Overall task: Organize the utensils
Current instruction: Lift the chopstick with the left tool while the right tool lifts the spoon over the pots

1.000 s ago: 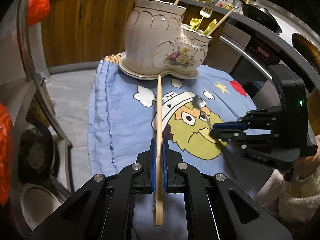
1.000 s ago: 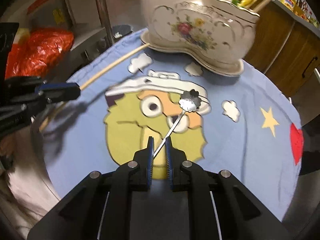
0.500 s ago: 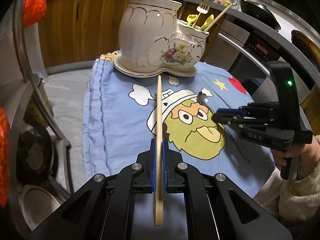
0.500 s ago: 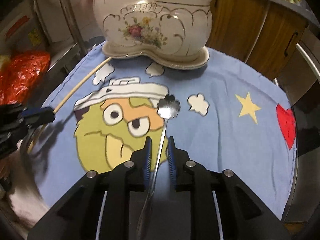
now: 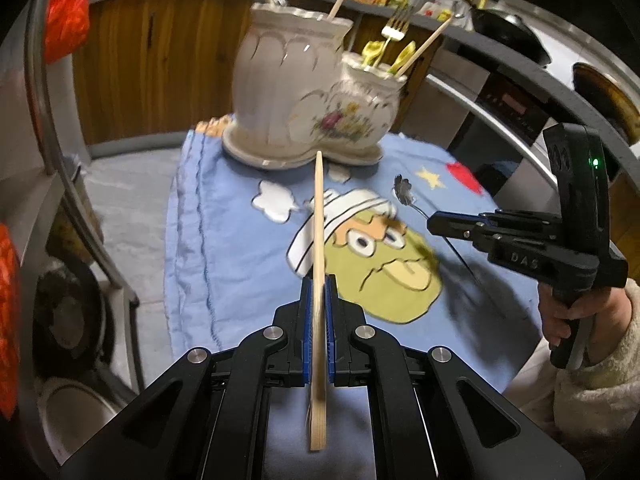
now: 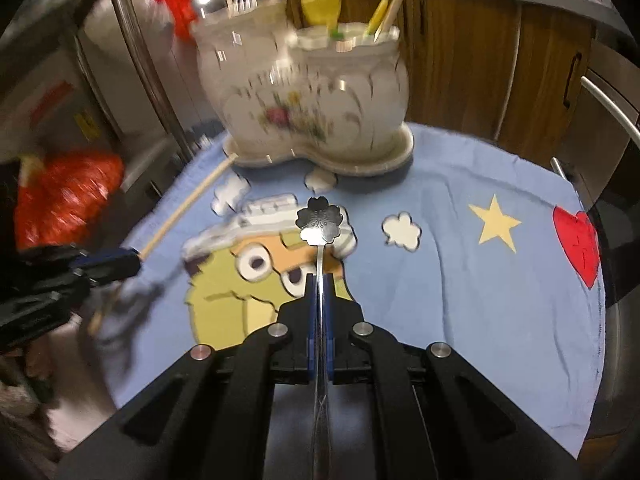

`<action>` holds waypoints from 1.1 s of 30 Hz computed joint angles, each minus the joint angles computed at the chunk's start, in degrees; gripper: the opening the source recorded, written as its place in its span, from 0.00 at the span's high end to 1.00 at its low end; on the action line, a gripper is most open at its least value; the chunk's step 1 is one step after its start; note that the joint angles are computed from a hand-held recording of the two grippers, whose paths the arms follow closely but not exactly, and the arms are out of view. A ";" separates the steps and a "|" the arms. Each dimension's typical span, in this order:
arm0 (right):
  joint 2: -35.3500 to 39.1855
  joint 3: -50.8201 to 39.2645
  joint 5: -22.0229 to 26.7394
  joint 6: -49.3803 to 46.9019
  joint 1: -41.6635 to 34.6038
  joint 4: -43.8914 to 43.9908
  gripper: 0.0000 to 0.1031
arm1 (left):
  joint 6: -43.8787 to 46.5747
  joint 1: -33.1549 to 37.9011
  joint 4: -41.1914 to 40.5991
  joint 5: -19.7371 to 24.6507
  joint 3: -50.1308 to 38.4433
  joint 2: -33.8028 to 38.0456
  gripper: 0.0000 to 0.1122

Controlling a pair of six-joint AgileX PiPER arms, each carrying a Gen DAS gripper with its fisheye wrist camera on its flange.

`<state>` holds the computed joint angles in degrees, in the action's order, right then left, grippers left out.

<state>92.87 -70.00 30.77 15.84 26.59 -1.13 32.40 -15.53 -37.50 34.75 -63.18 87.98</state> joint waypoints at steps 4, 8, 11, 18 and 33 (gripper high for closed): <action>-3.83 2.26 -3.06 -7.56 -2.35 8.21 0.97 | 3.15 0.06 -2.13 -0.44 0.21 -2.50 0.94; -6.27 2.69 -4.03 -13.03 -3.74 13.76 0.97 | 4.85 0.87 -4.35 0.37 -1.10 -4.66 0.94; -7.38 2.06 -4.86 -18.80 -5.08 19.33 0.97 | 5.63 0.83 -5.01 0.52 -2.98 -6.30 0.94; -8.07 -2.14 -4.28 -30.76 -7.30 30.48 0.97 | 5.72 1.32 -5.97 1.51 -12.15 -5.07 0.94; 6.99 -24.68 -13.81 -23.68 -10.85 26.77 0.97 | 4.19 2.57 -15.01 0.72 -48.63 21.55 0.94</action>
